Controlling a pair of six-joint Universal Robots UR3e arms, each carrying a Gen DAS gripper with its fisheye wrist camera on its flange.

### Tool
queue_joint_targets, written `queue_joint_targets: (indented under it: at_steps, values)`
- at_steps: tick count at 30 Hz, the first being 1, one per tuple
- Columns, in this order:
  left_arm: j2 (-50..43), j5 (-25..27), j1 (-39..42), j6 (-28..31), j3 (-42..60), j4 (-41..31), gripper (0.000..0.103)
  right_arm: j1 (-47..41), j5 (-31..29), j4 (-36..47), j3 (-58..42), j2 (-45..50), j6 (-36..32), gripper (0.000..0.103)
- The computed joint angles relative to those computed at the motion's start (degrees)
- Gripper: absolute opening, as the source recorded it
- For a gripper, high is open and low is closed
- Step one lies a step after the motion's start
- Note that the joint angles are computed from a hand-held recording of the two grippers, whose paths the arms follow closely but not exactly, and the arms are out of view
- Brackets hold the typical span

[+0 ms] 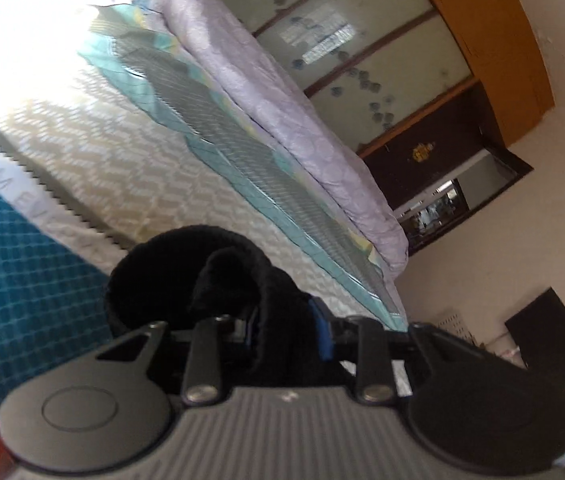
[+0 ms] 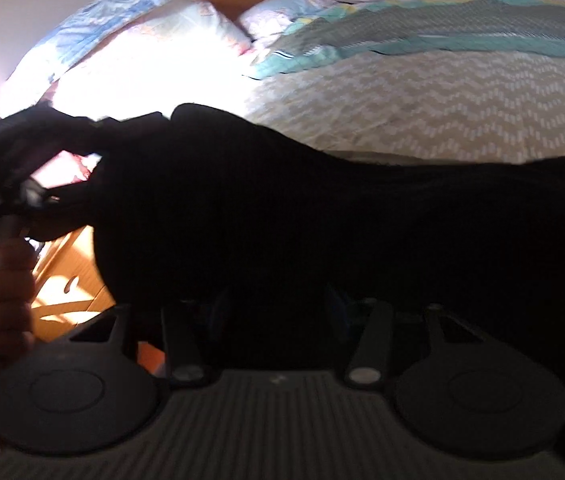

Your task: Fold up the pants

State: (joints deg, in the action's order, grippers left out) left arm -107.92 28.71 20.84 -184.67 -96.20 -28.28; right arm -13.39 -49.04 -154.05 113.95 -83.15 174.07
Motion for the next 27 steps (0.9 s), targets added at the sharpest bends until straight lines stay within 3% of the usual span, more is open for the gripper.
queue_joint_targets:
  at_steps: [1, 3, 6, 8, 9, 11, 13, 15, 18, 21, 25, 27]
  values:
    - [-1.5, 0.5, -2.8, -0.8, 3.0, -0.4, 0.026, -0.2, -1.3, 2.2, -0.9, 0.6, 0.8, 0.052]
    - [-4.3, 3.7, -9.1, -0.3, 9.0, -1.4, 0.026, -3.7, 2.8, 4.4, 1.2, -0.5, -0.3, 0.052]
    - [-9.1, 12.8, -19.6, 1.2, 18.4, -3.6, 0.032, -10.3, 6.2, 5.6, 7.3, -8.1, -3.7, 0.053]
    - [-12.3, 15.0, -24.3, 4.3, 25.2, -10.7, 0.042, -16.0, 6.3, 9.4, 11.5, -15.6, -9.8, 0.053]
    - [-12.9, 13.4, -25.2, 5.9, 27.1, -14.8, 0.046, -19.5, 6.5, 12.8, 13.8, -19.9, -13.4, 0.054]
    - [-12.0, 10.6, -25.5, 8.6, 28.1, -19.3, 0.058, -28.2, 8.0, 24.8, 17.4, -30.0, -21.4, 0.055]
    - [-8.5, 6.4, -23.9, 10.7, 24.7, -17.1, 0.064, -39.1, 11.9, 44.0, 18.6, -40.2, -32.6, 0.055]
    - [-5.4, 2.3, -20.7, 6.0, 20.5, -8.6, 0.071, -48.3, 14.6, 61.9, 17.1, -46.2, -42.6, 0.055]
    - [-3.9, 2.8, -16.2, -4.8, 17.7, 3.0, 0.073, -56.5, 17.4, 74.2, 16.0, -50.7, -49.2, 0.055]
    - [-3.2, 10.4, -14.2, -6.3, 16.5, -1.3, 0.057, -58.5, 21.5, 75.5, 16.5, -52.2, -49.1, 0.055]
    - [-5.4, 8.1, -13.3, -3.4, 12.7, -4.8, 0.014, -53.3, 24.9, 63.9, 18.2, -49.8, -43.5, 0.047]
    - [-7.9, 7.3, -14.9, 0.5, 13.5, -8.5, 0.010, -48.6, 24.8, 54.4, 19.9, -48.0, -40.6, 0.036]
